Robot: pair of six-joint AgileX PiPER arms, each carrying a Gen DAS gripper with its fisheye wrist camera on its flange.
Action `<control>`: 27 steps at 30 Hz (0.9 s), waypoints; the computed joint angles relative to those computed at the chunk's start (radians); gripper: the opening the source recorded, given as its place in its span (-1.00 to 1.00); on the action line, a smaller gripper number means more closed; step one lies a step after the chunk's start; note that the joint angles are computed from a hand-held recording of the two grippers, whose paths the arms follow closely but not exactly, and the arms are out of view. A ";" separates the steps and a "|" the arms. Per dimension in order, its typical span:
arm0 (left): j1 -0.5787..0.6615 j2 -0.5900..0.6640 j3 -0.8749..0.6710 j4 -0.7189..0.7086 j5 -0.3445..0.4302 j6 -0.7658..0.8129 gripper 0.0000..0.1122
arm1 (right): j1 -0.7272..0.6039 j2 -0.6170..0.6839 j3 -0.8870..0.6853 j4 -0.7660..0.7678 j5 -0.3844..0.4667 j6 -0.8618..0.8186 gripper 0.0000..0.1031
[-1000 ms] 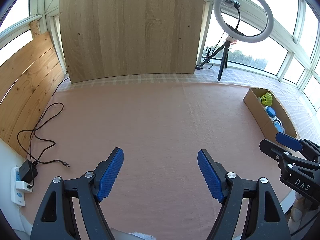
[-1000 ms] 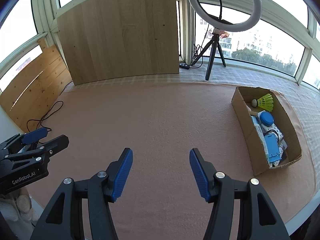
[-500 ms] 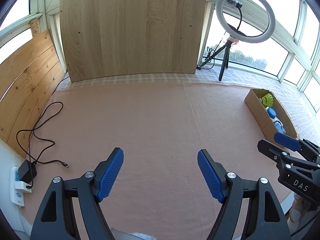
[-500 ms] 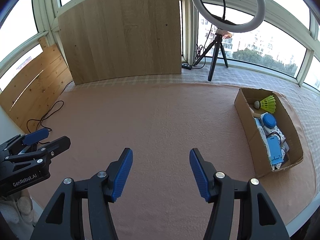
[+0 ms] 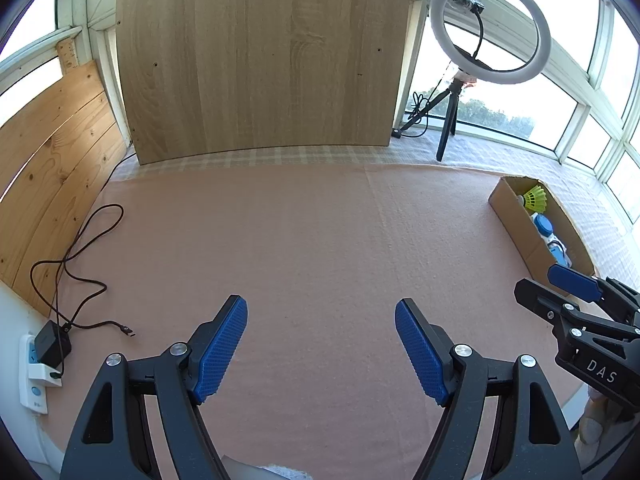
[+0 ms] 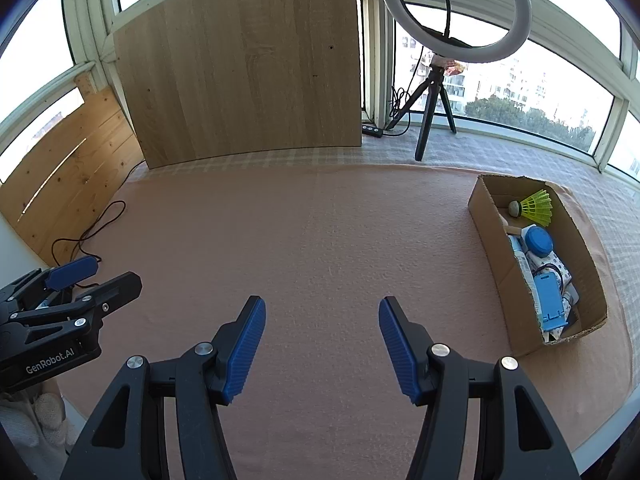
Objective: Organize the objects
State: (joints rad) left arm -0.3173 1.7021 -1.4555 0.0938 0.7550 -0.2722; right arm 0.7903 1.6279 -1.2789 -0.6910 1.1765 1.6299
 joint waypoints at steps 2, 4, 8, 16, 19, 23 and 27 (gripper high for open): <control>0.001 0.005 -0.006 -0.004 0.003 0.005 0.41 | -0.002 -0.004 0.008 0.001 -0.005 0.000 0.07; 0.002 0.007 -0.008 -0.007 0.002 0.010 0.41 | -0.002 -0.006 0.011 0.000 -0.006 0.001 0.07; 0.002 0.008 -0.009 -0.007 0.002 0.012 0.42 | -0.004 -0.012 0.021 0.001 -0.013 0.003 0.07; 0.003 0.009 -0.014 -0.011 0.002 0.015 0.41 | -0.004 -0.011 0.020 0.003 -0.013 0.000 0.07; 0.002 0.009 -0.015 -0.003 0.003 0.010 0.42 | -0.004 -0.011 0.019 0.004 -0.013 -0.002 0.07; 0.005 0.010 -0.016 -0.006 0.003 0.011 0.42 | -0.006 -0.011 0.019 0.004 -0.012 -0.007 0.07; 0.001 0.009 -0.012 0.001 0.000 0.004 0.42 | -0.008 -0.011 0.019 0.006 -0.014 -0.011 0.07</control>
State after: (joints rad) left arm -0.3165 1.7111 -1.4671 0.0944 0.7548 -0.2681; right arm 0.7825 1.6167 -1.2598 -0.6849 1.1622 1.6189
